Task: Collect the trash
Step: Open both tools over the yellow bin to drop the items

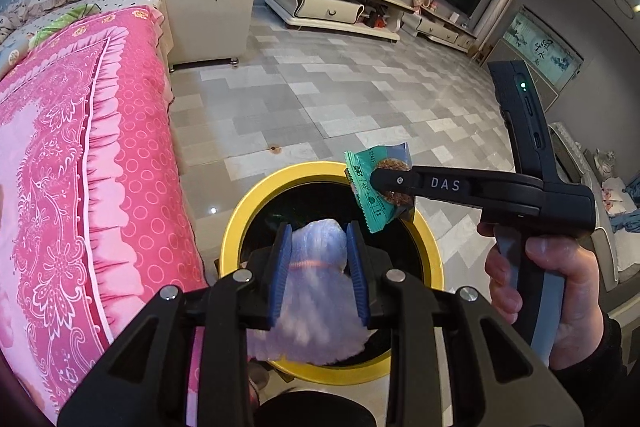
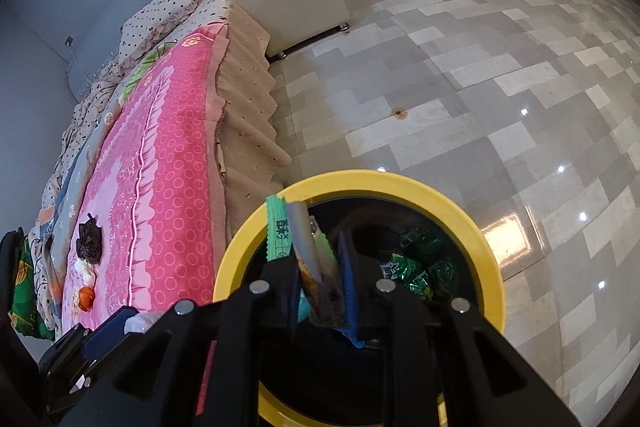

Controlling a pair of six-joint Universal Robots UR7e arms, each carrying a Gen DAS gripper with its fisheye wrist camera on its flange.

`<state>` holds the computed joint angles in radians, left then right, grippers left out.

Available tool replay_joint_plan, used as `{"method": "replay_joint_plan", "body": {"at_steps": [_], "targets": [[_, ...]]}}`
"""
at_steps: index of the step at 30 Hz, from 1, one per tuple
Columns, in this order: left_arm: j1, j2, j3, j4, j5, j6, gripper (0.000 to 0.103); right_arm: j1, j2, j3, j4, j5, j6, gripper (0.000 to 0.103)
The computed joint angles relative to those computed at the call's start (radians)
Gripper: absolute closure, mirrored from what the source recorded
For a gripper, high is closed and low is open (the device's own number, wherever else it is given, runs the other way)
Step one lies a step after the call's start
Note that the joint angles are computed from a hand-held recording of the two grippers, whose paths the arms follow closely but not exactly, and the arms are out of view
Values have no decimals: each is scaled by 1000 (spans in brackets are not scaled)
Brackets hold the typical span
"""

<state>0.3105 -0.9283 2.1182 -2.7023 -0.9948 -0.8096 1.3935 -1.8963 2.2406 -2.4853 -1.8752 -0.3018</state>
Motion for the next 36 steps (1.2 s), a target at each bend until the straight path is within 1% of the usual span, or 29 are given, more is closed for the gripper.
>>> {"method": "replay_joint_plan", "body": {"at_steps": [3,5,6,8,12,13,17,18,19,20,21,25,28,36], "targets": [[-1,10,-1,-8,-5,5,77,-16,-7,0,0,10,-3,85],[-2,11,2,-21,-12,11,76,-18,-12,2,-7,7,-5,81],[-4,11,3,-20,-14,11,75,-18,-16,1,-4,8,-5,80],[-7,8,7,-26,-16,16,69,-19,-20,-1,5,6,-4,75],[-17,-5,17,-25,-12,10,61,-20,-28,3,6,0,4,71],[-21,-11,21,-22,-8,6,58,-19,-30,4,6,-3,8,69],[-38,-47,45,-14,13,-12,42,-16,-35,8,8,-14,21,54],[-42,-59,51,-8,19,-16,39,-14,-36,9,10,-18,26,52],[-47,-70,57,1,30,-24,33,-10,-36,10,11,-22,31,48],[-53,-85,65,11,46,-34,28,-6,-35,10,12,-28,36,41],[-57,-100,72,23,59,-43,26,-1,-34,13,8,-35,41,39],[-63,-166,97,86,94,-86,21,26,-28,23,3,-56,48,39],[-66,-221,119,148,125,-119,21,56,-18,30,-1,-71,58,39],[-65,-404,183,351,208,-228,21,173,49,33,-23,-102,99,38]]}}
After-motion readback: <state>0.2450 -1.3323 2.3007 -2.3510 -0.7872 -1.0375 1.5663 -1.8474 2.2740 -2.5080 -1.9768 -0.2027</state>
